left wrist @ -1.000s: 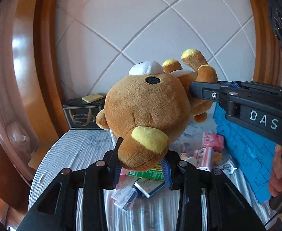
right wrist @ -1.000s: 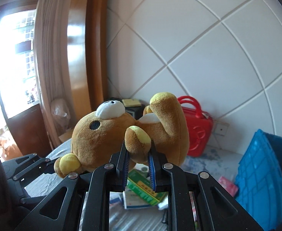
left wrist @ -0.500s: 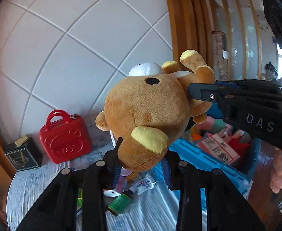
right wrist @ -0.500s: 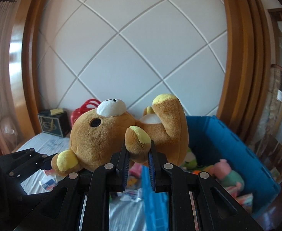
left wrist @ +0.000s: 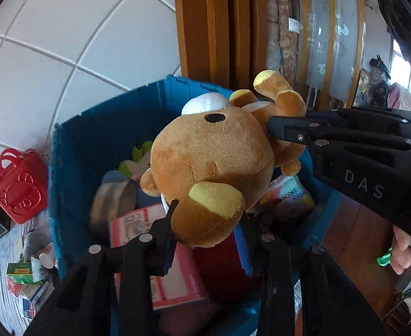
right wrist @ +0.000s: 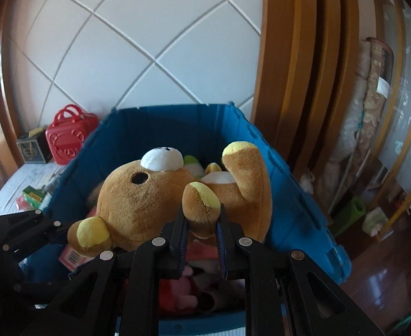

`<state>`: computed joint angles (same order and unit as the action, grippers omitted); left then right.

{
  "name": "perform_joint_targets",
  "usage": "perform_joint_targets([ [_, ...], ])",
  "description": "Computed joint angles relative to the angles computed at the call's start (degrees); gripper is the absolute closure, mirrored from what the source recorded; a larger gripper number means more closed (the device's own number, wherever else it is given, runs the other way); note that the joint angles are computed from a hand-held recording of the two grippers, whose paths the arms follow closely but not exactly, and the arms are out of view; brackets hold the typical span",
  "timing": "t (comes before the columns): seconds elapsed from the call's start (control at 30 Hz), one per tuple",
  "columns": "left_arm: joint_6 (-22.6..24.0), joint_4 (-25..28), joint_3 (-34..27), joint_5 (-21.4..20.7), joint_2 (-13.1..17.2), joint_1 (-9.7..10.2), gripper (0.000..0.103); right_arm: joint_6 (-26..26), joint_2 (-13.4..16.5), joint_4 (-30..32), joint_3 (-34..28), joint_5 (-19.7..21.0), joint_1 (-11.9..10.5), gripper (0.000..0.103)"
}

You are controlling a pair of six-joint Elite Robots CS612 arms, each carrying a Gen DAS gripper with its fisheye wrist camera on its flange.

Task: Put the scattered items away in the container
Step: 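Carry the teddy bear with both tools over the crate and release it inside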

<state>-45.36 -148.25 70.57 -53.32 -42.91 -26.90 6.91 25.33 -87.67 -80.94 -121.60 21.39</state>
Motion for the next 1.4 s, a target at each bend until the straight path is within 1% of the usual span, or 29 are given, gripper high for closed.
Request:
perform_joint_targets([
  [0.07, -0.7, 4.7, -3.5, -0.7, 1.6, -0.06, 0.067, 2.2, 0.7, 4.2, -2.1, 1.7, -1.5, 0.086],
  [0.13, -0.9, 8.8, -6.5, -1.0, 2.8, -0.05, 0.066, 4.1, 1.4, 6.9, -3.5, 3.4, -2.7, 0.085],
  [0.23, -2.4, 12.8, -9.9, -3.4, 4.4, 0.31, 0.066, 7.5, 2.0, 12.5, -5.3, 5.6, -4.4, 0.085],
  [0.3, -3.1, 13.7, -10.5, -4.7, 4.8, 0.45, 0.066, 8.2, 2.7, 14.0, -6.4, 7.2, -5.3, 0.085],
  [0.37, -3.7, 14.0, -10.7, -4.9, 5.0, 0.41, 0.066, 6.9, 2.9, 14.1, -6.6, 5.8, -5.1, 0.085],
  [0.47, -4.9, 14.4, -10.4, -4.9, 4.9, 0.27, 0.064, 8.1, 2.2, 16.3, -6.1, 6.4, -5.2, 0.084],
  [0.53, -5.4, 14.6, -10.1, -3.8, 4.8, 0.03, 0.057, 8.3, 1.8, 17.0, -5.7, 6.2, -5.2, 0.083],
  [0.6, -6.1, 15.1, -9.7, -2.4, 4.6, -0.23, 0.045, 7.7, 1.7, 17.1, -5.5, 5.6, -5.1, 0.081],
  [0.7, -6.7, 14.3, -8.6, -2.0, 3.9, -0.27, 0.043, 7.7, 1.7, 17.5, -5.5, 4.5, -4.9, 0.077],
  [0.73, -6.9, 14.1, -8.2, -1.9, 3.7, -0.3, 0.043, 7.7, 1.7, 17.5, -5.6, 4.0, -4.8, 0.072],
  [0.77, -7.2, 14.0, -7.8, -1.6, 3.5, -0.38, 0.043, 7.6, 1.8, 17.5, -5.8, 3.1, -4.6, 0.069],
  [0.83, -7.4, 13.5, -7.0, -1.0, 3.1, -0.6, 0.043, 7.4, 1.9, 17.7, -6.1, 1.7, -4.3, 0.058],
  [0.87, -7.4, 12.9, -6.5, -0.7, 2.8, -0.74, 0.043, 7.3, 2.1, 17.9, -6.6, 1.4, -4.2, 0.055],
  [0.9, -7.4, 12.5, -6.1, -0.2, 2.6, -0.9, 0.041, 7.2, 2.2, 17.9, -7.1, 1.1, -4.1, 0.048],
  [0.93, -7.5, 12.1, -5.7, 0.2, 2.5, -1.04, 0.039, 6.9, 2.4, 17.8, -7.6, 1.0, -4.0, 0.038],
  [0.97, -7.7, 11.5, -5.3, 0.6, 2.3, -1.18, 0.035, 6.6, 2.7, 17.4, -8.2, 0.8, -3.9, 0.033],
  [1.0, -8.0, 11.0, -4.9, 1.2, 2.1, -1.33, 0.031, 6.4, 2.9, 17.1, -8.8, 0.7, -3.9, 0.02],
  [1.03, -8.3, 10.5, -4.5, 1.8, 1.9, -1.51, 0.03, 6.1, 3.0, 16.8, -9.3, 1.2, -3.8, 0.014],
  [1.07, -8.6, 10.2, -4.1, 2.3, 1.7, -1.67, 0.03, 5.7, 3.2, 16.5, -9.8, 1.6, -3.7, 0.012],
  [1.13, -9.1, 9.6, -3.6, 3.1, 1.4, -1.95, 0.03, 5.1, 3.5, 15.9, -10.5, 0.4, -3.2, 0.004],
  [1.2, -9.5, 9.0, -2.9, 4.0, 1.0, -2.24, 0.03, 5.0, 3.8, 15.2, -11.0, -0.1, -2.8, 0.001],
  [1.4, -11.0, 7.0, -1.1, 4.8, 0.1, -2.76, 0.03, 5.6, 4.4, 13.6, -12.6, -1.6, -1.6, 0.0],
])
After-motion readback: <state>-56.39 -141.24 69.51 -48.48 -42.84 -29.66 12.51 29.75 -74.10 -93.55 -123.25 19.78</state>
